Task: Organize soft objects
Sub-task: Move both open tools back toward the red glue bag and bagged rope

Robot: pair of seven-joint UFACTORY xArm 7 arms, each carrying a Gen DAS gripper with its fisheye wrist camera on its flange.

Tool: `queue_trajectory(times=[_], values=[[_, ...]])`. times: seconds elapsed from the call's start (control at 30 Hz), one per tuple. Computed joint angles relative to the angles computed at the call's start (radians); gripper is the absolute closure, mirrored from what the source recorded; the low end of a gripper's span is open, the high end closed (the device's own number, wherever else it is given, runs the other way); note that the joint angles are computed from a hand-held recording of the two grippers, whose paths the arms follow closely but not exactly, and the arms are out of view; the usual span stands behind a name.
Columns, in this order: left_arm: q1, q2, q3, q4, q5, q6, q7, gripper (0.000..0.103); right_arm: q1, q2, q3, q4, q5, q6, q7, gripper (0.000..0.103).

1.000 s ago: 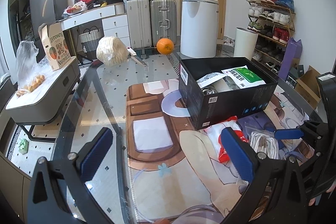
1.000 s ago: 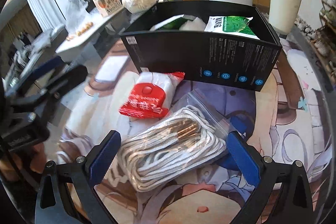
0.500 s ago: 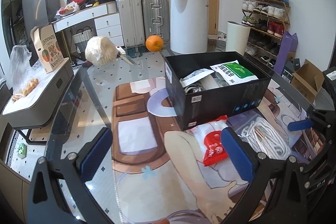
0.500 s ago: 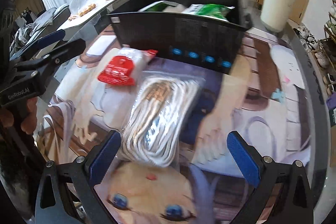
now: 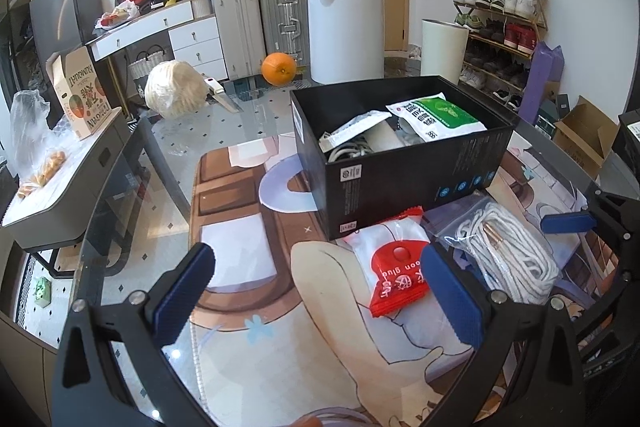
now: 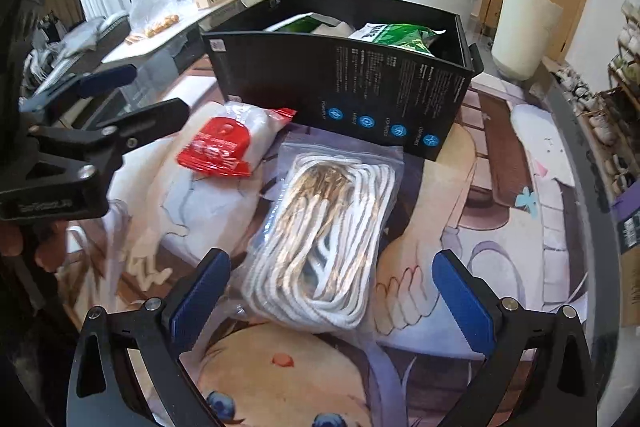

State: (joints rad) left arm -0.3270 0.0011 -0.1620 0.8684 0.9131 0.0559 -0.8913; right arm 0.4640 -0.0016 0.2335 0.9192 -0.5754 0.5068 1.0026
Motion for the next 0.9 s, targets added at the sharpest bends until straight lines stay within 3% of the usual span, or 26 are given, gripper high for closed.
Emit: queue_trajectory(times=[0.13, 0.2, 0.43, 0.9], values=[[-0.01, 0.006, -0.006, -0.009, -0.111, 0.004, 0.106, 0.0, 0.0, 0.007, -0.004, 0.011, -0.017, 0.046, 0.014, 0.001], [-0.018, 0.01, -0.014, -0.015, -0.22, 0.003, 0.2, 0.0, -0.003, 0.004, -0.007, 0.008, -0.029, 0.063, 0.027, 0.001], [-0.059, 0.04, -0.021, 0.006, -0.395, 0.029, 0.356, 0.0, -0.022, -0.007, -0.013, -0.017, -0.025, 0.021, 0.014, 0.002], [-0.131, 0.118, 0.011, 0.087, -0.476, 0.119, 0.413, 0.0, -0.059, -0.059, -0.002, -0.079, -0.022, -0.053, -0.008, 0.044]])
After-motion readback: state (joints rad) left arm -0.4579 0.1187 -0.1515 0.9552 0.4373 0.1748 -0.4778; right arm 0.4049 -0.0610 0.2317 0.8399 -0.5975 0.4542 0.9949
